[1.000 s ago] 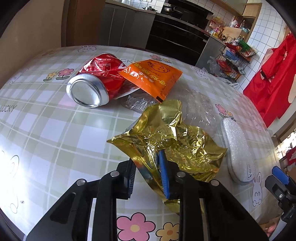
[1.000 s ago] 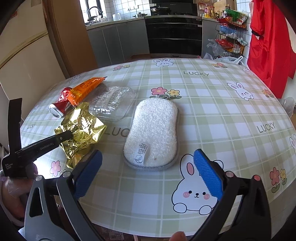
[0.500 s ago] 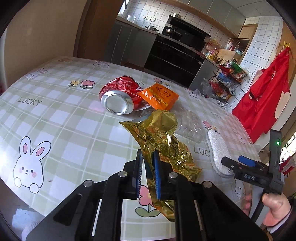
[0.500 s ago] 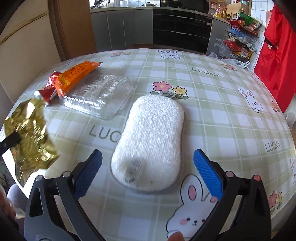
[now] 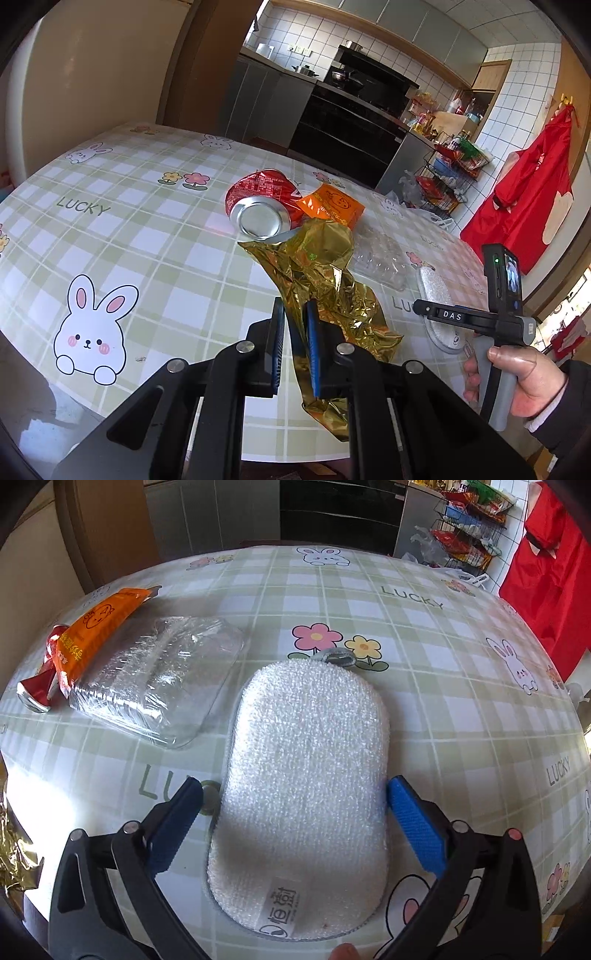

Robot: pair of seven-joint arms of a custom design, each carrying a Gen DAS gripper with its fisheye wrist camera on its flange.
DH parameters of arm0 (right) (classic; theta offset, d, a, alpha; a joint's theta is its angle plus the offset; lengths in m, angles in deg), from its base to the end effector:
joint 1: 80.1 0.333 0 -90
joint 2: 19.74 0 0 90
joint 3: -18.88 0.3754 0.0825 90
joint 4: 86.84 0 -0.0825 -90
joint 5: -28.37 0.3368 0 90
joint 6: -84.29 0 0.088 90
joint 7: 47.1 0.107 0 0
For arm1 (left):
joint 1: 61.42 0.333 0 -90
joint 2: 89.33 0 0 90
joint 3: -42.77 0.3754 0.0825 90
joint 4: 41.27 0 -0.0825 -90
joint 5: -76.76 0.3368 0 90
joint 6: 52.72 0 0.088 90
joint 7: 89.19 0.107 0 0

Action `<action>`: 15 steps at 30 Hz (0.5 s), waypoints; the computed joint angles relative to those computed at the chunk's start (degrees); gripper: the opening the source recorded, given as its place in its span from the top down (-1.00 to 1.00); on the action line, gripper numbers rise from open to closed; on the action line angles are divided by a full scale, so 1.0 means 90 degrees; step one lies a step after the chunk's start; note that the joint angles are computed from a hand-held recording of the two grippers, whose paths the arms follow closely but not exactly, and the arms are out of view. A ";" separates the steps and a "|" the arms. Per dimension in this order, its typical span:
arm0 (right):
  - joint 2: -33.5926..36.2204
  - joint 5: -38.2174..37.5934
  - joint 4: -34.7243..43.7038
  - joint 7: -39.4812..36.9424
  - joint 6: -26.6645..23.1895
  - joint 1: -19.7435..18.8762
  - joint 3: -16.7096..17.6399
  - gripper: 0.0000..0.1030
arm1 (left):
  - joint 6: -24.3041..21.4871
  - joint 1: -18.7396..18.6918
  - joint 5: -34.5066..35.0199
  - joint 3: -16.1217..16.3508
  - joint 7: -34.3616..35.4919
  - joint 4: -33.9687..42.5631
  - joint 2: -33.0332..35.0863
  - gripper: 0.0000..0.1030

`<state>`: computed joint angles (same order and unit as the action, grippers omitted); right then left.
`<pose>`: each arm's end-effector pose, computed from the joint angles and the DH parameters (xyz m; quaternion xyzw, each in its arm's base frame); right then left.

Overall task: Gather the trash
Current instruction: 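Grasp the white scrub sponge with the right gripper while the left gripper holds the foil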

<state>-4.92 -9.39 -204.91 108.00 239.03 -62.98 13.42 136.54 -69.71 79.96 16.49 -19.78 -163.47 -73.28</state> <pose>0.5778 0.1449 0.4344 -0.5418 0.7964 -0.2213 0.1525 0.5095 -0.3230 0.4919 -0.5570 0.7005 -0.4366 0.0916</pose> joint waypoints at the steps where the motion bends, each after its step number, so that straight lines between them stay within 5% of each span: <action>1: -0.0009 -0.0173 -0.0052 0.0158 0.0101 0.0046 -0.0067 -0.91 | 0.0032 0.0144 0.0014 -0.0160 -0.0005 -0.0011 0.0024 0.77; 9: -0.0079 -0.0642 -0.0293 0.0566 0.0476 0.0068 -0.0183 -0.90 | 0.0075 0.0500 0.0192 -0.0527 -0.0149 -0.0099 0.0074 0.77; 11: -0.0132 -0.0915 -0.0354 0.0763 0.0556 0.0119 -0.0222 -0.75 | 0.0062 0.0604 0.0238 -0.0621 -0.0162 -0.0086 0.0091 0.77; 15: -0.0259 -0.0705 -0.0517 0.0308 0.0732 -0.0033 0.0019 -0.71 | 0.0100 0.0702 0.0324 -0.0702 -0.0191 -0.0153 -0.0024 0.77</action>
